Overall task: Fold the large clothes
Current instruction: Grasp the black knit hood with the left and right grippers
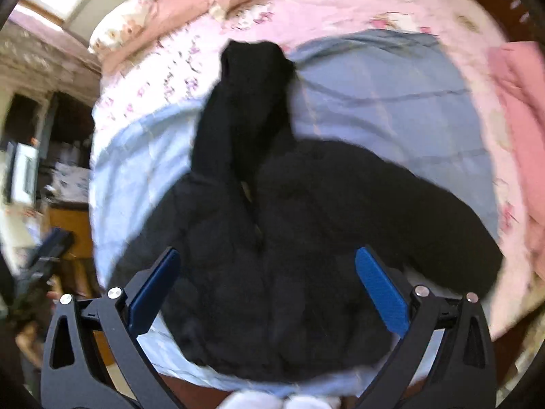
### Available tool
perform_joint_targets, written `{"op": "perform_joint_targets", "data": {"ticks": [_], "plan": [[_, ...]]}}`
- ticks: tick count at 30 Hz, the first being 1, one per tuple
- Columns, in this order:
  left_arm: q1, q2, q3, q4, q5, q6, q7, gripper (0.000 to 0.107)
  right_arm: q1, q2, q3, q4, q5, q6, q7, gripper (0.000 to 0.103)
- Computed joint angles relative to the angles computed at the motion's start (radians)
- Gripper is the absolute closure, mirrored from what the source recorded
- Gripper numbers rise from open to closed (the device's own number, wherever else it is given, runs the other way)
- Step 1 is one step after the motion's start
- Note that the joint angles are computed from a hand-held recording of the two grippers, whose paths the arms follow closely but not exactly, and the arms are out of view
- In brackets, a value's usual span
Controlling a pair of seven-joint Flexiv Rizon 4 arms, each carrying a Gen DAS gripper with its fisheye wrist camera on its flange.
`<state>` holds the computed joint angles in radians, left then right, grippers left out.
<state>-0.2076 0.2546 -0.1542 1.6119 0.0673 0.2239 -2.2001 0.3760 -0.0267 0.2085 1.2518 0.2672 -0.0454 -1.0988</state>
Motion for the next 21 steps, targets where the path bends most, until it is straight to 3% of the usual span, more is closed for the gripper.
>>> {"op": "perform_joint_targets", "data": {"ticks": [3, 6, 8, 10, 17, 19, 21], "plan": [[0.024, -0.106, 0.075, 0.067, -0.105, 0.185, 0.069, 0.006, 0.018, -0.144, -0.011, -0.073, -0.032, 0.110, -0.059, 0.001], [0.050, -0.207, 0.125, 0.145, -0.265, 0.366, 0.124, 0.006, 0.048, -0.326, -0.022, -0.198, -0.114, 0.106, -0.132, 0.001], [0.075, -0.273, 0.134, 0.154, -0.297, 0.397, 0.104, 0.006, 0.084, -0.435, -0.052, -0.276, -0.189, 0.067, -0.131, 0.001], [0.088, -0.319, 0.137, 0.174, -0.332, 0.447, 0.104, 0.007, 0.075, -0.477, -0.044, -0.286, -0.197, 0.098, -0.101, 0.001], [0.104, -0.486, 0.100, 0.216, -0.501, 0.639, 0.230, 0.010, 0.093, -0.687, -0.054, -0.463, -0.214, 0.155, -0.027, 0.001], [0.101, -0.533, 0.095, 0.193, -0.493, 0.634, 0.238, 0.014, 0.102, -0.737, -0.061, -0.514, -0.227, 0.136, -0.013, 0.001], [0.083, -0.576, 0.118, 0.137, -0.396, 0.587, 0.193, 0.017, 0.104, -0.769, -0.062, -0.537, -0.229, 0.104, 0.007, 0.001]]}}
